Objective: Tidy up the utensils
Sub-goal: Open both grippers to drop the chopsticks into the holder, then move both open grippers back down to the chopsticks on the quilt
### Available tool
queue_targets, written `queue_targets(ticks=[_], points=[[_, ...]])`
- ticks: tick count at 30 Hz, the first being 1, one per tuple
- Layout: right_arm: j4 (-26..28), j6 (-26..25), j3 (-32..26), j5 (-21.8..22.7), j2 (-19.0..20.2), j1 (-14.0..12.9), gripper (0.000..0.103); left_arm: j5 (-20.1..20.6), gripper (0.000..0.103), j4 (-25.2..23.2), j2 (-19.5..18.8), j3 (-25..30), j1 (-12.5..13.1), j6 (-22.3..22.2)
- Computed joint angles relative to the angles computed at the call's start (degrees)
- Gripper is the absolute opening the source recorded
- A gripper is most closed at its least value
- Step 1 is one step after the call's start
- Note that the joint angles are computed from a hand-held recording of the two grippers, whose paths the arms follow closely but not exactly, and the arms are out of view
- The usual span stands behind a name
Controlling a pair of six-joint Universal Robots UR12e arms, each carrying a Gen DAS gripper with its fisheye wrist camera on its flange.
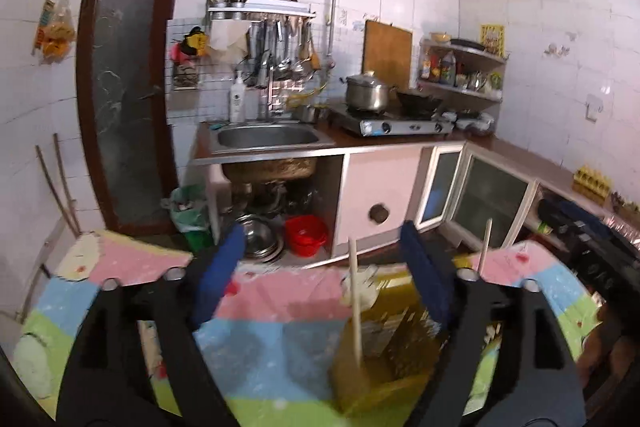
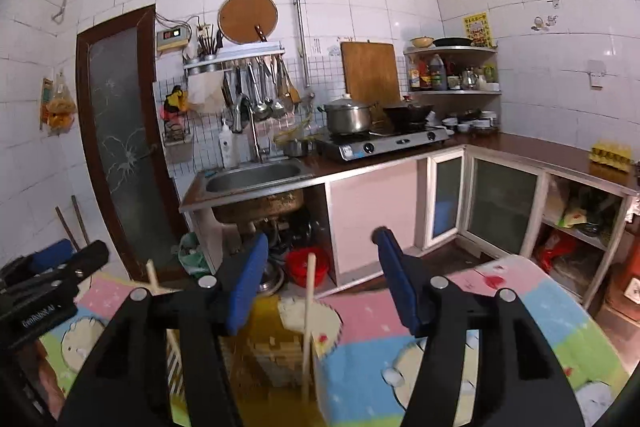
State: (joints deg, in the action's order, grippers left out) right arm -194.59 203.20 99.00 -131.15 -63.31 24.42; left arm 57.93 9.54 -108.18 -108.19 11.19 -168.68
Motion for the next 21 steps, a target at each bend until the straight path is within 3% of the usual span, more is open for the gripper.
queue_targets(ticks=[4, 11, 15, 21], points=[[7.0, 4.1, 3.5, -1.3, -3.4, 2.3, 0.058, 0.0, 0.097, -3.5, 2.7, -3.2, 2.3, 1.7], [17.3, 11.7, 9.1, -2.2, -5.6, 5.7, 0.058, 1.5, 0.098, -9.5, 5.0, -8.9, 4.9, 7.2], [22.4, 17.7, 11.2, 0.5, -5.8, 5.7, 0.058, 3.7, 0.098, -10.1, 4.9, -11.7, 4.8, 11.1], [27.3, 26.0, 13.5, 6.9, -5.6, 4.4, 0.058, 5.9, 0.098, -16.4, 3.8, -12.6, 4.1, 14.6]])
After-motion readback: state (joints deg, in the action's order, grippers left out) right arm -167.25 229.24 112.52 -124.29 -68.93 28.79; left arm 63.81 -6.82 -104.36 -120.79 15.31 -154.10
